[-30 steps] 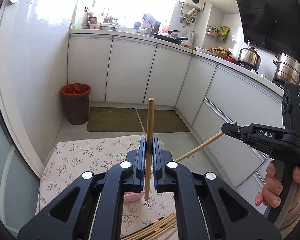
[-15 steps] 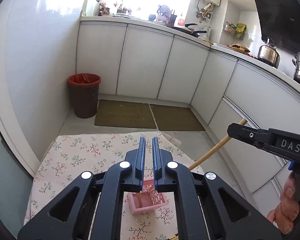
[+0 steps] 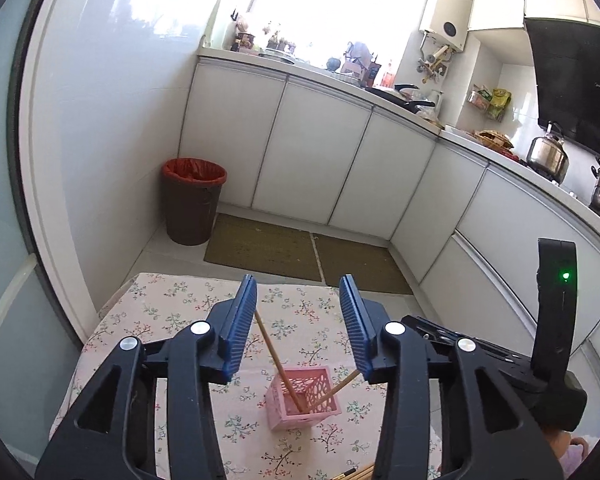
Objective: Organize utensils
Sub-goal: 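Carry chopsticks over the pink holder with both tools and drop them in, then lower the left tool to the chopstick row and grasp one chopstick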
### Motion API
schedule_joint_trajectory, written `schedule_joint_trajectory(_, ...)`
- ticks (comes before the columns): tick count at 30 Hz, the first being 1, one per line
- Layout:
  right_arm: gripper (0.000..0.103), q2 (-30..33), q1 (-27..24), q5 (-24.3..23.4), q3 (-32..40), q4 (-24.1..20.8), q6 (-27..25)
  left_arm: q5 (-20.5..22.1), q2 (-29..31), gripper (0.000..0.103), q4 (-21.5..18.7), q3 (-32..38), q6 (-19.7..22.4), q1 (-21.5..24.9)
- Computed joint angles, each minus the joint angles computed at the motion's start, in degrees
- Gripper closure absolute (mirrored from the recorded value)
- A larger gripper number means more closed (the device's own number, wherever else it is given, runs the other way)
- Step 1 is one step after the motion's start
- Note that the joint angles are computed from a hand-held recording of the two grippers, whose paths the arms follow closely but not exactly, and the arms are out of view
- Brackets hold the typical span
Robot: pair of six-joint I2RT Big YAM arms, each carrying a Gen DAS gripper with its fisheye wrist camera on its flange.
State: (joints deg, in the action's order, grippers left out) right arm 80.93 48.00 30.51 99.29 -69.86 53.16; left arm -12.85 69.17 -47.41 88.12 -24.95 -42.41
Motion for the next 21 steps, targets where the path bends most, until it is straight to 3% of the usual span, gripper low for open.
schedule_joint_trajectory(4,0.065,-2.5,0.6,2.6,-2.4,0.7,3.1,-2.4,-0.9,0.024,-0.1,-1.6,-1.2,-0.2)
schedule_joint_trajectory(7,0.046,-4.6,1.8,6.7,-4.4,0.2,5.8,-4.0,-2.0,0.008,1.9,-3.2,-0.9,-1.1)
schedule_joint_trajectory(8,0.037,-5.6,2.3,8.2,-5.4,0.2,7.2,-3.8,-2.2,0.007,2.3,-3.6,-0.4,-1.2)
schedule_joint_trajectory(11,0.023,-8.6,3.9,11.2,-8.7,-0.4,11.8,-2.0,-2.3,0.007,1.7,-4.0,1.4,-1.7)
schedule_joint_trajectory(18,0.014,-15.2,9.2,12.6,-16.5,-8.4,26.2,7.7,-1.2,0.007,-4.1,-4.7,5.1,-2.9)
schedule_joint_trajectory(21,0.014,-18.0,12.6,12.2,-20.2,-14.5,34.5,16.0,1.1,0.007,-9.4,-4.4,9.1,-4.1)
